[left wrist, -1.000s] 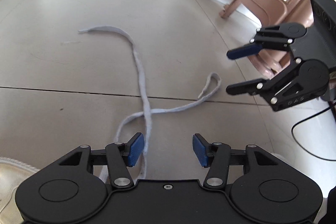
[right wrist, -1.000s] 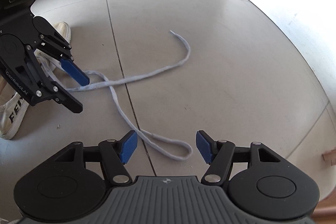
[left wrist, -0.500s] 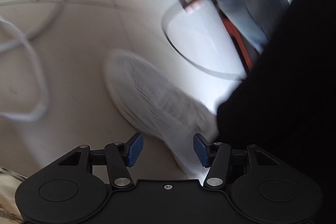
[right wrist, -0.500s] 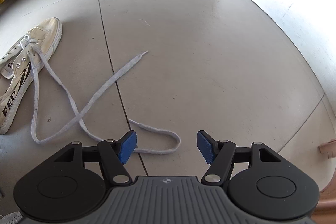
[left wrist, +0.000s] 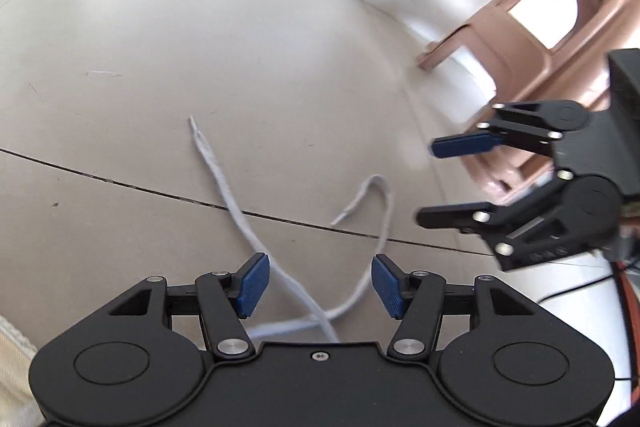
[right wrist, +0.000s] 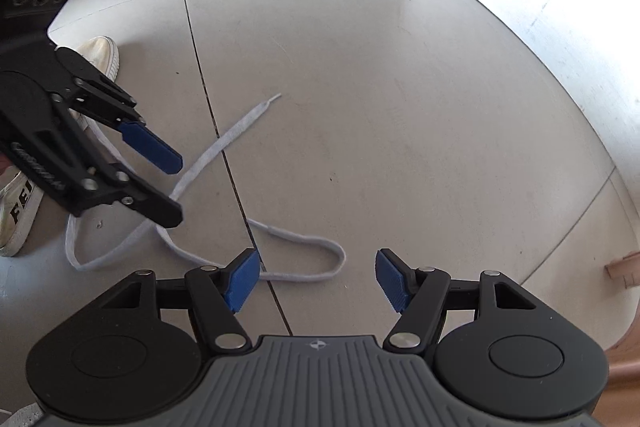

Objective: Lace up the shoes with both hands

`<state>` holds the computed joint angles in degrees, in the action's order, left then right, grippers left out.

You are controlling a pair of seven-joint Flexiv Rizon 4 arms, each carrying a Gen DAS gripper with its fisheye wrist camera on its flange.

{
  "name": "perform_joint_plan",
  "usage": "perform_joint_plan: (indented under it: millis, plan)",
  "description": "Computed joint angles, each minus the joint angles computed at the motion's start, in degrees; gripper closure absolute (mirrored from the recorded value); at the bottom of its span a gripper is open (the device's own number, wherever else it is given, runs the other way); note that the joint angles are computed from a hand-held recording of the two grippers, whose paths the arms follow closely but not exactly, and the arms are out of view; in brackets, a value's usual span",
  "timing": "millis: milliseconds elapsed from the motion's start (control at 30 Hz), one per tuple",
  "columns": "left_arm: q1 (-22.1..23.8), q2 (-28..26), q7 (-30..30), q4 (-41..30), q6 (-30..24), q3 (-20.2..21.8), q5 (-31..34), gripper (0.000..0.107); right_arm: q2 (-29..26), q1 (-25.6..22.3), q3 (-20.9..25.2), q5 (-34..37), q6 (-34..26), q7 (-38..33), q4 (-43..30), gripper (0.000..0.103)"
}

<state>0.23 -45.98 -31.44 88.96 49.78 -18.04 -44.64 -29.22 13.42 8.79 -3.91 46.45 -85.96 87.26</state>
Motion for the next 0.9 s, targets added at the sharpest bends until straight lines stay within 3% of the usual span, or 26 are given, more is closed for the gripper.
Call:
perform_joint_plan:
  millis: [100,167,200,267,333,400,500,633,700,767,800,833,867,900]
  plan:
    - [-1.06,0.84,3.47,2.04,4.52,-0.14,0.93,0.059,-0.08,-0.22,0.22,0.54,-0.46,-0.18,-0.09,0.035]
    - [-2.06,0.45,5.39,2.28,8.36,-0.11,2.21,0.071,-0.37,-0.26,0.27,0.77,-0.76,-0.30,-0.33,0.035]
    - [-2.57,0.87,8.65,3.85,12.78,-0.53,3.25,0.078,-0.50,-0.30,0.32,0.86,-0.94,-0.50,-0.50,0.035]
    - [-2.16,0.94,12.54,5.23,17.47,-1.84,4.95,0.085,-0.77,-0.38,0.40,1.06,-1.29,-0.89,-0.86,0.035]
    - [-0.34,1.64,15.36,7.45,19.28,-3.84,5.54,0.107,-1.18,-0.20,0.39,1.05,-1.51,-1.03,-1.40,0.035]
    - [1.12,1.86,16.62,8.14,18.36,-5.23,5.75,0.107,-1.06,-0.28,0.36,1.12,-1.70,-1.23,-1.42,0.035]
    - [3.59,2.13,18.07,7.92,12.70,-6.78,2.05,0.107,-0.73,-0.21,0.04,0.76,-1.68,-1.08,-1.19,0.035]
    - [9.41,2.30,13.43,2.09,-15.82,-6.08,1.92,0.107,-0.53,0.13,-0.89,-0.82,-1.53,-0.22,-0.98,0.035]
    - [9.80,3.16,13.64,0.32,-25.08,-4.10,4.89,0.107,-0.56,0.17,-1.08,-1.42,-1.33,-0.06,-0.94,0.035]
    - [9.06,3.22,14.58,-3.71,-38.25,-1.20,13.25,0.107,-0.67,0.24,-1.13,-1.82,-1.04,0.10,-0.96,0.034]
    - [8.47,3.54,15.87,-4.36,-41.93,-0.05,16.07,0.098,-0.82,0.23,-1.05,-1.84,-0.95,0.10,-1.05,0.034]
    - [7.95,4.13,17.26,-4.04,-43.47,0.94,17.54,0.078,-0.96,0.16,-0.85,-1.76,-1.09,-0.18,-1.25,0.034]
    - [7.44,5.21,18.75,-2.68,-42.82,1.89,18.07,0.071,-1.10,0.11,-0.67,-1.65,-1.24,-0.48,-1.46,0.034]
    - [6.27,7.42,20.71,0.53,-38.67,3.75,16.92,0.065,-1.24,0.09,-0.52,-1.54,-1.40,-0.78,-1.67,0.034]
